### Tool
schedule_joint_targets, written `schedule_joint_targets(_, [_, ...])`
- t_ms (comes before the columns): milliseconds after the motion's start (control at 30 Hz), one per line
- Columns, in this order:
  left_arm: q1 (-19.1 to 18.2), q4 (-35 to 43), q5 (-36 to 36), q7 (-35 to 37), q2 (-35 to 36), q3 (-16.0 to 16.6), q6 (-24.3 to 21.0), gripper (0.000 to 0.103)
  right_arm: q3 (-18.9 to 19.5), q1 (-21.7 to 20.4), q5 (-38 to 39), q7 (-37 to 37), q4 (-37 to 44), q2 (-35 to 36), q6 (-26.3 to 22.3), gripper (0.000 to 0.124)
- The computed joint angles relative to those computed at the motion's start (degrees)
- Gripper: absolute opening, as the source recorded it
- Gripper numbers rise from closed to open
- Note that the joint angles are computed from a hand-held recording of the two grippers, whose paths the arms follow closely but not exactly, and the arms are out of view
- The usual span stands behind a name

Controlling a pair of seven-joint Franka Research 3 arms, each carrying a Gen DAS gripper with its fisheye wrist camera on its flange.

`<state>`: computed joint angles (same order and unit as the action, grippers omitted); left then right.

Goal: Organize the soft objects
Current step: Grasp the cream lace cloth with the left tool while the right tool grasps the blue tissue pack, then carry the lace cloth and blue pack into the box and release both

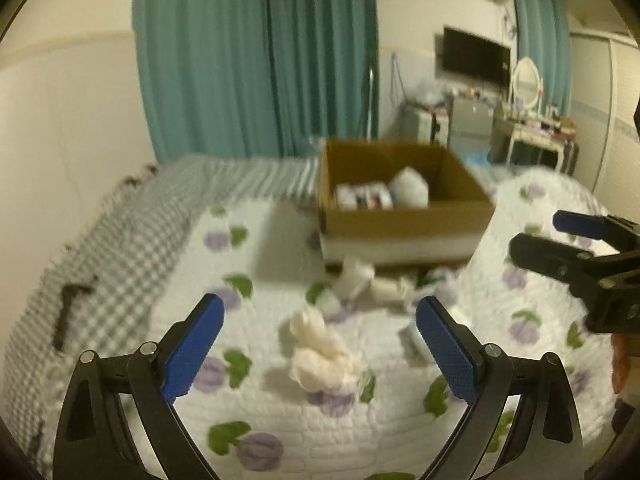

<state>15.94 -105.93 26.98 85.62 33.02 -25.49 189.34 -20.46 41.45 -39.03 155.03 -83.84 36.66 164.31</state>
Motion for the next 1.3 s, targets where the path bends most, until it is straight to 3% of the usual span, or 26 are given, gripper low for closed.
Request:
schedule_joint_targets(100, [-2.8,4.0,-0.9,1.0,4.3,2.3,-3.1,0.098,2.7,-2.6,3.8,-3.2,3.3,4.7,-2.5,0.102])
schedule_joint_targets(333, [-4.8,9.0,-4.5,6.3,11.0,3.4,-7.5,0.097,10.5,-9.1,16.2,-16.3,11.5,13.6,-5.9,0.102])
schedule_joint_targets(500, [-2.0,11.1,-8.0,11.8,14.2,-0.9,-10.1,0.096,12.0,-10.4,22.5,-22.1,18.2,18.5,-10.1,0.101])
schedule_joint_targets(600, [-4.0,11.8,-9.6,13.1,14.4,0.9,-10.8,0.096,12.6,-10.9,25.8,-25.5,22.3,21.3,-13.1,0.092])
schedule_joint_targets(633, [-4.1,11.8,-10.0,13.7,14.4,0.9,-10.9,0.096,12.7,-10.9,26.6,-26.5,23.5,22.0,-14.1,0.083])
schedule_joint_targets(700, [-4.3,11.3,-10.6,14.6,14.2,1.1,-10.3,0.081,12.6,-10.9,27.7,-27.7,24.2,22.5,-14.5,0.077])
schedule_joint_targets(767, [-3.9,11.2,-11.2,15.6,14.2,0.3,-10.6,0.076,11.8,-10.3,28.0,-27.8,24.3,22.7,-14.3,0.074])
schedule_joint_targets(1033, [1.0,9.0,-13.1,20.2,14.0,-5.2,-10.5,0.033,9.3,-7.8,27.3,-26.3,17.7,18.8,-9.9,0.073])
schedule_joint_targets(1067, [2.5,8.6,-13.6,21.0,14.1,-7.0,-11.1,0.031,9.1,-7.4,27.0,-26.1,16.0,17.8,-8.9,0.073])
schedule_joint_targets(1300, [3.4,4.6,-15.5,21.5,10.5,-7.4,-9.7,0.023,6.3,-3.7,25.1,-23.4,5.1,10.8,-2.7,0.073])
